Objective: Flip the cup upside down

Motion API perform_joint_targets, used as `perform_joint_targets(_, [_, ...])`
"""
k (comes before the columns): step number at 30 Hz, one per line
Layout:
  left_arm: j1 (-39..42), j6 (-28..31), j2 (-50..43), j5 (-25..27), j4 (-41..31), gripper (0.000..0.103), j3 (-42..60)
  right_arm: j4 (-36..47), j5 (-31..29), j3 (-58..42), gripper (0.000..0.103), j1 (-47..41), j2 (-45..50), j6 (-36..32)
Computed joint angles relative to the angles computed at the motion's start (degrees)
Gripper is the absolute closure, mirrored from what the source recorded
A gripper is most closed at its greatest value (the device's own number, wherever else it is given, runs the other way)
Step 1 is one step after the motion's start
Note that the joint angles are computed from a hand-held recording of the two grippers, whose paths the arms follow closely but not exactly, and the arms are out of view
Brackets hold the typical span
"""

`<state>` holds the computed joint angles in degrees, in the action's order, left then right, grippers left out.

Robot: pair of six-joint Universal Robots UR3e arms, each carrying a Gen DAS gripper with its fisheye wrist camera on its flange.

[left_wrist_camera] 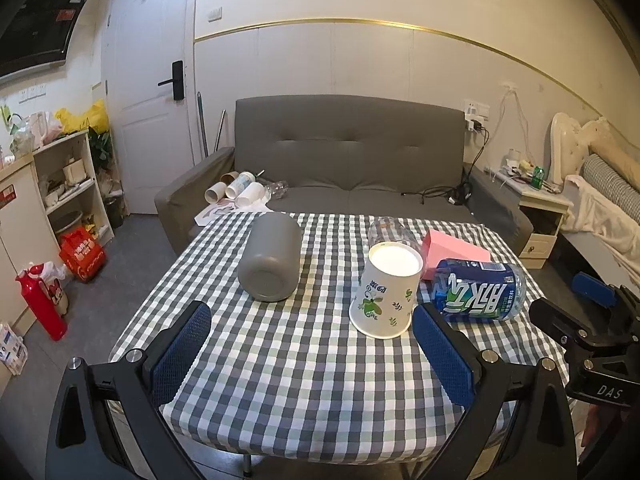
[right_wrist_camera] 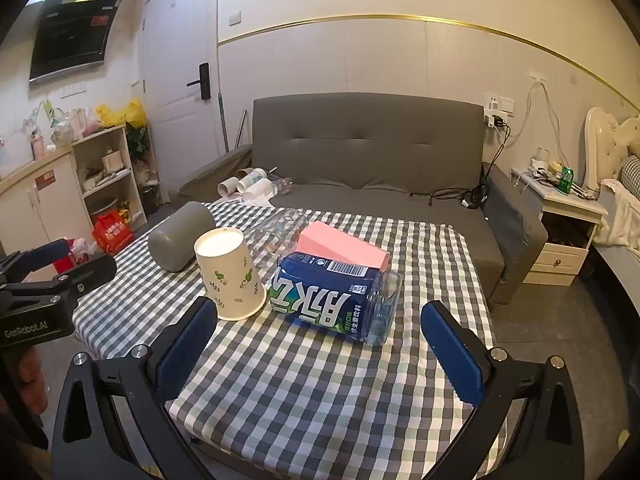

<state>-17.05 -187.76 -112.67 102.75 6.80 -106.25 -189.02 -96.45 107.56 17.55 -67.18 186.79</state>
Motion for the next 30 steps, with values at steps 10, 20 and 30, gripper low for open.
perform_joint_targets(10, [0.69,-0.09,0.75,-1.60,-0.39,0.000,-0.76,-0.41,0.08,0.34,0.001,-0.10,-0.04,0.03])
perform_joint_targets(20, [0.85,-0.83,1.20,-1.74,-0.45,0.000,-1.21,-0.35,-0.19,0.48,0.000,-0.21,-0.32,-0.34])
perform_joint_targets(30, [0.86,-0.72,1.09,-1.84,-0.23,0.000,-1.32,0.07,-0.31,0.44,0.000,0.00,-0.40,0.31])
